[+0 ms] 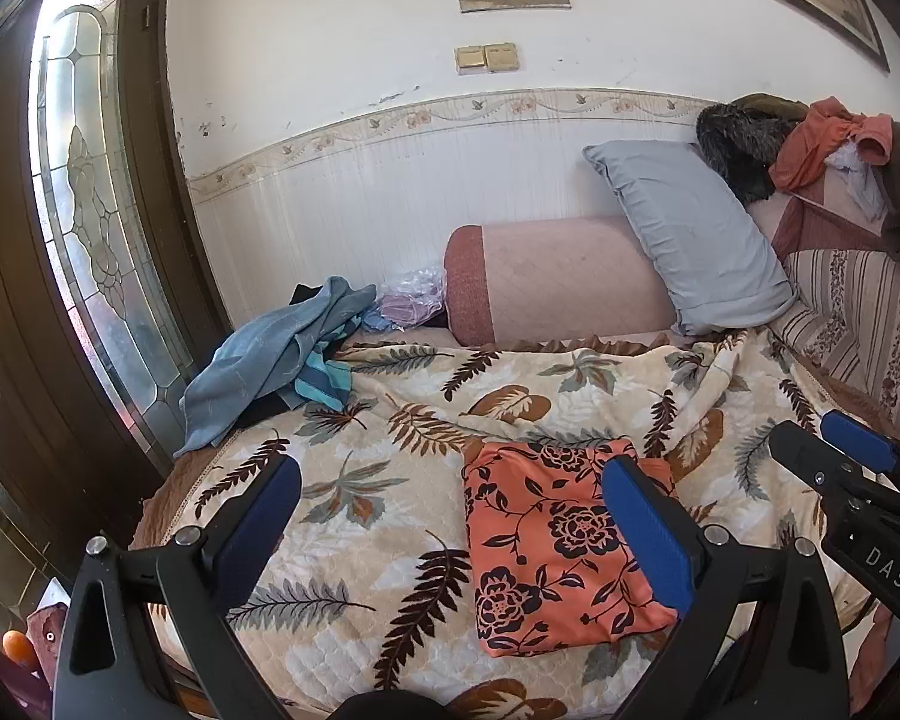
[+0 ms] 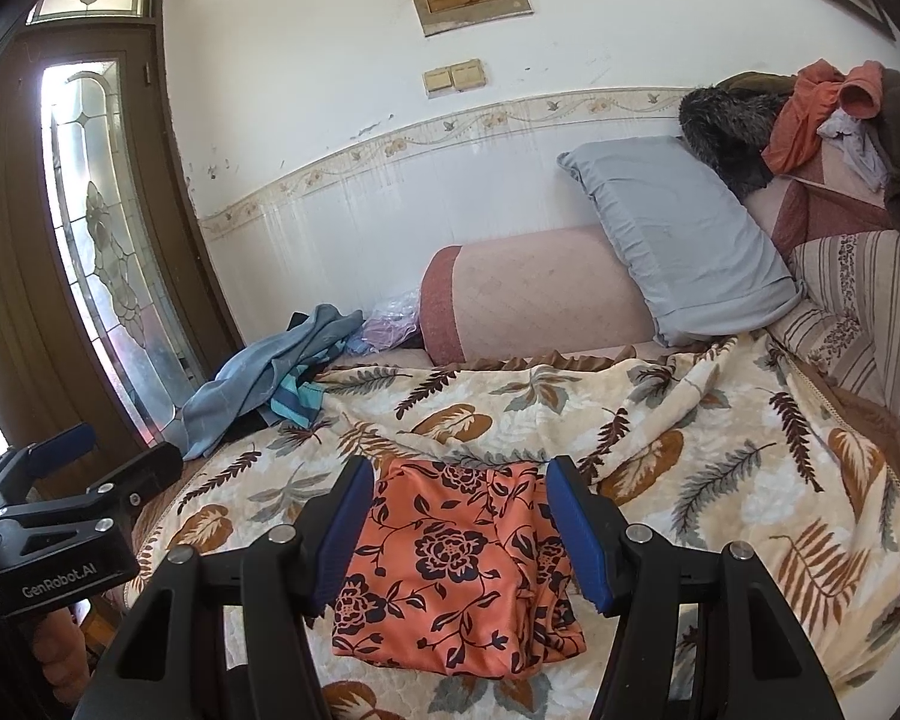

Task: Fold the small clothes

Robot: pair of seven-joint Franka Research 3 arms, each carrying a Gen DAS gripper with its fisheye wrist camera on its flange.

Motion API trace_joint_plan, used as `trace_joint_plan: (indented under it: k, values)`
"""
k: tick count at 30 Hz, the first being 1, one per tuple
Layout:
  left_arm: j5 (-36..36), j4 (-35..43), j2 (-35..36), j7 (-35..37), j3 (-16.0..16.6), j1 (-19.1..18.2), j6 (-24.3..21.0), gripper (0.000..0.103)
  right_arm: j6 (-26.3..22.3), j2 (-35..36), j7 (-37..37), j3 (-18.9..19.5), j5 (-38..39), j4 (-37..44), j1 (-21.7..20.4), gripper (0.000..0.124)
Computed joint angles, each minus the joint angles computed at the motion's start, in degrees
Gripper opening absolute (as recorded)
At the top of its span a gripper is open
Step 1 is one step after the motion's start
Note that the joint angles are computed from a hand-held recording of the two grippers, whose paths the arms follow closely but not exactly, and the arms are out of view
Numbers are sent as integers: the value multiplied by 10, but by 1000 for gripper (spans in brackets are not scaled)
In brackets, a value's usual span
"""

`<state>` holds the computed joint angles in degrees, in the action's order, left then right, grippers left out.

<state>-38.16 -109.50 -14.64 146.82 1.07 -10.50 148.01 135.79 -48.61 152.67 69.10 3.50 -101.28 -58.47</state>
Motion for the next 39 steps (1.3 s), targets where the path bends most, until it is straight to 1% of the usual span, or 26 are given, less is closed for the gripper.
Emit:
trace_joint_plan:
  k: [6,16,30,39]
  values:
    - [-3,1,-1,1,2,1,-4,100,-5,-2,-2,1,1,4,-2,63]
    - [-12,3,-3,5,4,3,-10,100,-24,-17,-16,6,16,27,-16,63]
    - [-48,2,-14,12,16,0,-19,100,-60,-58,-54,-1,63,62,-43,63]
    - [-55,1,-15,15,18,4,-15,100,-58,-73,-77,-2,96,66,-56,63]
